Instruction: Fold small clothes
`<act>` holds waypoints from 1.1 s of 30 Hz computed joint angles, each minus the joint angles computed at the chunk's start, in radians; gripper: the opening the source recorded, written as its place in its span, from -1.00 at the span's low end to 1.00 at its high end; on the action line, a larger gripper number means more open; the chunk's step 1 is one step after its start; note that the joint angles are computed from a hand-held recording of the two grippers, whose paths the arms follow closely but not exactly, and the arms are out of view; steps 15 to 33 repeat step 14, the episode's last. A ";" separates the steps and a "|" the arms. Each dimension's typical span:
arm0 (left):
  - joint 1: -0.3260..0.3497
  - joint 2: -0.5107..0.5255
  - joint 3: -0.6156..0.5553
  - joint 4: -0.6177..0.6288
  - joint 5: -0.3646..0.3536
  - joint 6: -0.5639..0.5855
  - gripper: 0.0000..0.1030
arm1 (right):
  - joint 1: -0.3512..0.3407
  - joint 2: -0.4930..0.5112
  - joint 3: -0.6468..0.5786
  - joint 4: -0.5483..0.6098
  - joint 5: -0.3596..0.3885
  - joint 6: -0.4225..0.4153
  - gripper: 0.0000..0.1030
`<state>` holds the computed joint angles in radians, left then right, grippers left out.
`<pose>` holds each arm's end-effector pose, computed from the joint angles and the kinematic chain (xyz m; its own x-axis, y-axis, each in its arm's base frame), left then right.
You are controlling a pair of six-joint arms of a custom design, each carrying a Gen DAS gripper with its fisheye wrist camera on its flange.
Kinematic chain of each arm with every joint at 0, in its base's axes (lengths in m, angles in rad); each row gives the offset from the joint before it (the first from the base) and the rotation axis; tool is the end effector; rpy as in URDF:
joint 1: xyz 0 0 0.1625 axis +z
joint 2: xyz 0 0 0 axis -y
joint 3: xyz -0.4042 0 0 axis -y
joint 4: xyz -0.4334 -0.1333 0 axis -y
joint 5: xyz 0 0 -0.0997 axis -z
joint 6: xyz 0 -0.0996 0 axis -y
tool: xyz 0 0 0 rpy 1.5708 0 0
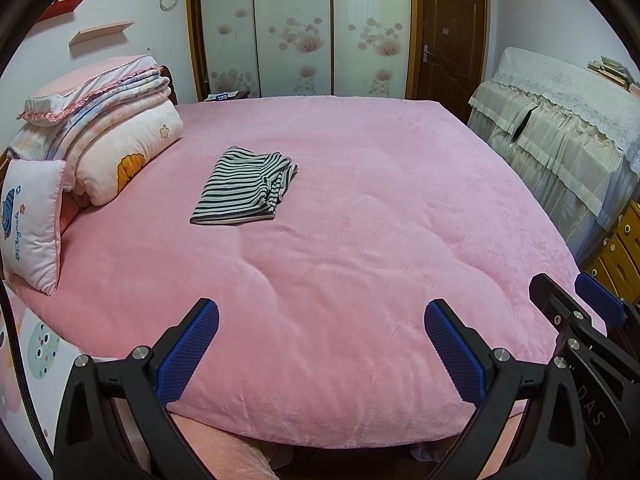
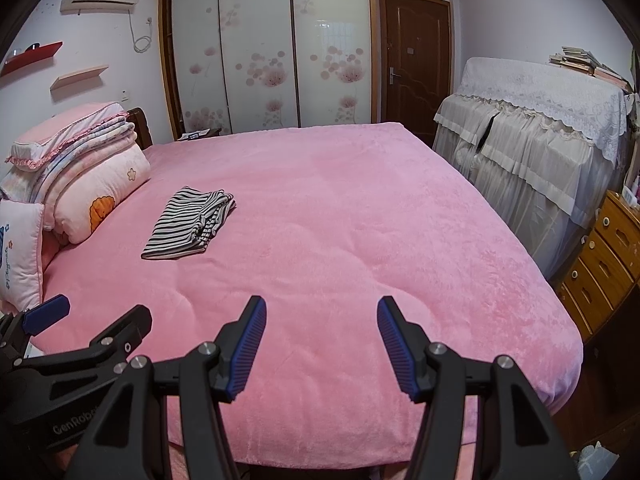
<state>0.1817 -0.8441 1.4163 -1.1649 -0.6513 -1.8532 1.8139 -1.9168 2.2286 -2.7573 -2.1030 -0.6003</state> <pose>-0.5896 -0.3244 0.1135 -0.6779 -0.2963 -0.6728 0.3648 0.6590 -0.6578 0.1779 -0.3734 0.4313 -0.6803 -0.2109 0.7020 -0.6528 0.6099 -0.4494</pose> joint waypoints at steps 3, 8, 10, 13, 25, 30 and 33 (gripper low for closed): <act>0.001 0.000 0.001 -0.001 -0.001 0.001 0.98 | -0.001 0.000 -0.001 0.000 0.001 0.000 0.13; 0.002 -0.003 0.005 -0.006 -0.006 0.007 0.98 | -0.002 -0.001 0.003 0.001 -0.003 0.001 0.13; 0.002 -0.006 0.010 -0.014 -0.008 0.010 0.98 | -0.002 -0.001 0.003 0.000 -0.002 0.001 0.13; 0.002 -0.009 0.013 -0.013 -0.008 0.011 0.98 | -0.003 -0.001 0.004 -0.001 -0.001 0.000 0.13; 0.002 -0.009 0.013 -0.013 -0.009 0.011 0.98 | -0.002 -0.001 0.003 0.000 -0.002 0.001 0.13; 0.002 -0.009 0.013 -0.013 -0.009 0.011 0.98 | -0.002 -0.001 0.003 0.000 -0.002 0.001 0.13; 0.002 -0.009 0.013 -0.013 -0.009 0.011 0.98 | -0.002 -0.001 0.003 0.000 -0.002 0.001 0.13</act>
